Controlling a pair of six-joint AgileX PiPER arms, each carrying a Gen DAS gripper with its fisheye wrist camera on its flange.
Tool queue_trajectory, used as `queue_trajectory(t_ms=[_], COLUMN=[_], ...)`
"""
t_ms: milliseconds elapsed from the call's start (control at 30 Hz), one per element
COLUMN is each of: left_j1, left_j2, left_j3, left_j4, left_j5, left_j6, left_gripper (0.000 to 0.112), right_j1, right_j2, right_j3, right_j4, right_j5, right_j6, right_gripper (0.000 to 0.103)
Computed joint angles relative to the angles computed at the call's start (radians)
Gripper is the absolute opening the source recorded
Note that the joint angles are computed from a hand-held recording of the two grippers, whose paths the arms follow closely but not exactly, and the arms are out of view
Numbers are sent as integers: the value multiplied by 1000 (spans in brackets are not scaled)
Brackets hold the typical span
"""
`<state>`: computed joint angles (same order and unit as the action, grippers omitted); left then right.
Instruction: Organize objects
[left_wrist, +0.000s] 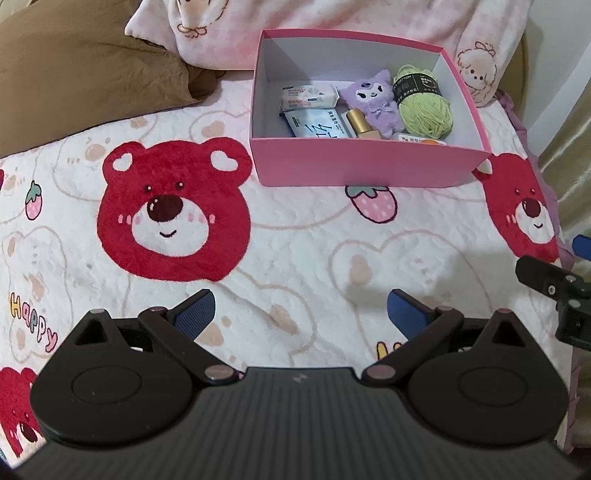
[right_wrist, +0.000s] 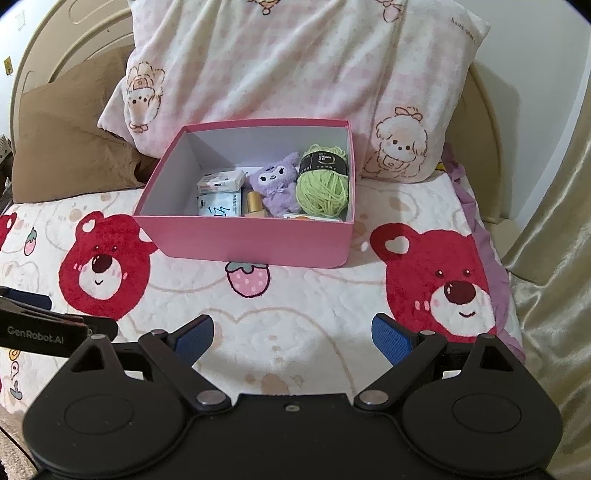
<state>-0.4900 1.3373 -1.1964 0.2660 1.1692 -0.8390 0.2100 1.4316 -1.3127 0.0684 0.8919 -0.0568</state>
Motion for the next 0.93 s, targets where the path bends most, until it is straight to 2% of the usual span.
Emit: queue_trajectory(t_ms=[400, 567, 933], left_j1=[36, -1, -11], left_j2=[-4, 5, 11], left_j3=[-18, -26, -34], left_j4=[-25, 20, 17], left_j5=[29, 46, 49], left_j6=[8, -9, 7], left_gripper=[101, 101, 101], right_j1=[7, 6, 3], right_j2=[-1, 0, -1], right_j3=[0, -1, -4], right_j4=[-7, -8, -8], right_j5=[0, 2, 3], right_j6=[-9, -2, -9], right_gripper=[95, 95, 95])
